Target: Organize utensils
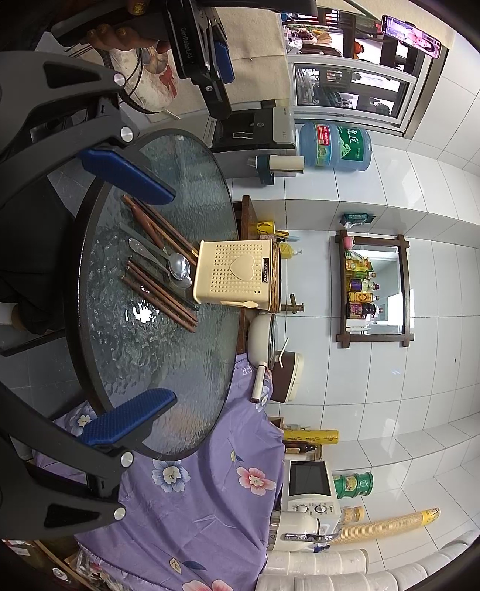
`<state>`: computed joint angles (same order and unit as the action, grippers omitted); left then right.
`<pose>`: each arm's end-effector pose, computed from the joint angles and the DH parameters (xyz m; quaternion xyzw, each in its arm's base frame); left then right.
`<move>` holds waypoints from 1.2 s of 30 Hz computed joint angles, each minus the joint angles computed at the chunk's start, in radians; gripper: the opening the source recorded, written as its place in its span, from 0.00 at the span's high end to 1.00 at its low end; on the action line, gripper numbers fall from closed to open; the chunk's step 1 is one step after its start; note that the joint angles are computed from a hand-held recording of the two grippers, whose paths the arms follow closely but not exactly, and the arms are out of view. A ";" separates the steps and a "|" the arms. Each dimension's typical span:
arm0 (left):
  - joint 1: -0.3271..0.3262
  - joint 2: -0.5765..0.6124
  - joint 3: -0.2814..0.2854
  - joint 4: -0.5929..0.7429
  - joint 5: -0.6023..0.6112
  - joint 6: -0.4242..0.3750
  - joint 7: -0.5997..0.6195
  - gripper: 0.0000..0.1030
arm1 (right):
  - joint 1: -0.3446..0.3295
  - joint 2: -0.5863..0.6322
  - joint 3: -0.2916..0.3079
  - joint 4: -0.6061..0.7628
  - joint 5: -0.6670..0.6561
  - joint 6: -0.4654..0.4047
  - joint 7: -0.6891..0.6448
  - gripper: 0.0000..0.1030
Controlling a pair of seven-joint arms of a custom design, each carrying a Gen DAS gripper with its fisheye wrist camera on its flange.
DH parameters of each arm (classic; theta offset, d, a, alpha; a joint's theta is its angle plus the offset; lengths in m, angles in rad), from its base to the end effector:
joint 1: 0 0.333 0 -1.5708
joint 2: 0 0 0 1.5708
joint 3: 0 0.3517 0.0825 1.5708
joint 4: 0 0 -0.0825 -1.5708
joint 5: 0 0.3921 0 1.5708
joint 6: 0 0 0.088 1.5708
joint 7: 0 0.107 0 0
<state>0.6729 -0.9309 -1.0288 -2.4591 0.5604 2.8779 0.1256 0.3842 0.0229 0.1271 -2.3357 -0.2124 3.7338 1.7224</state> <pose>0.3734 -0.2821 0.5427 -0.6600 0.4376 -0.3605 0.4929 0.4623 0.2908 0.5266 -0.6913 0.3514 -0.2849 0.5634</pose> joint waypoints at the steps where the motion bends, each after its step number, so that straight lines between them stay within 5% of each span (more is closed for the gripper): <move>1: -0.001 0.000 0.002 -0.001 0.001 0.002 0.000 0.06 | 0.000 0.001 0.000 0.000 0.001 0.000 0.000 0.04; 25: -0.001 0.044 0.006 0.004 0.011 0.015 0.015 0.06 | 0.005 0.018 0.004 0.020 -0.006 -0.019 -0.007 0.04; 33: 0.026 0.218 0.027 0.076 0.057 -0.026 0.082 0.06 | -0.027 0.085 0.029 0.162 -0.193 -0.199 0.103 0.04; 36: 0.059 0.277 0.012 0.115 0.114 -0.036 0.088 0.06 | -0.134 0.140 0.137 0.262 -0.344 -0.319 0.219 0.04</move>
<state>0.7321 -0.6543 -1.0166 -2.3438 0.6739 2.8422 0.2132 0.2501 0.1634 0.2638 -2.0738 -0.5563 3.4151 1.9416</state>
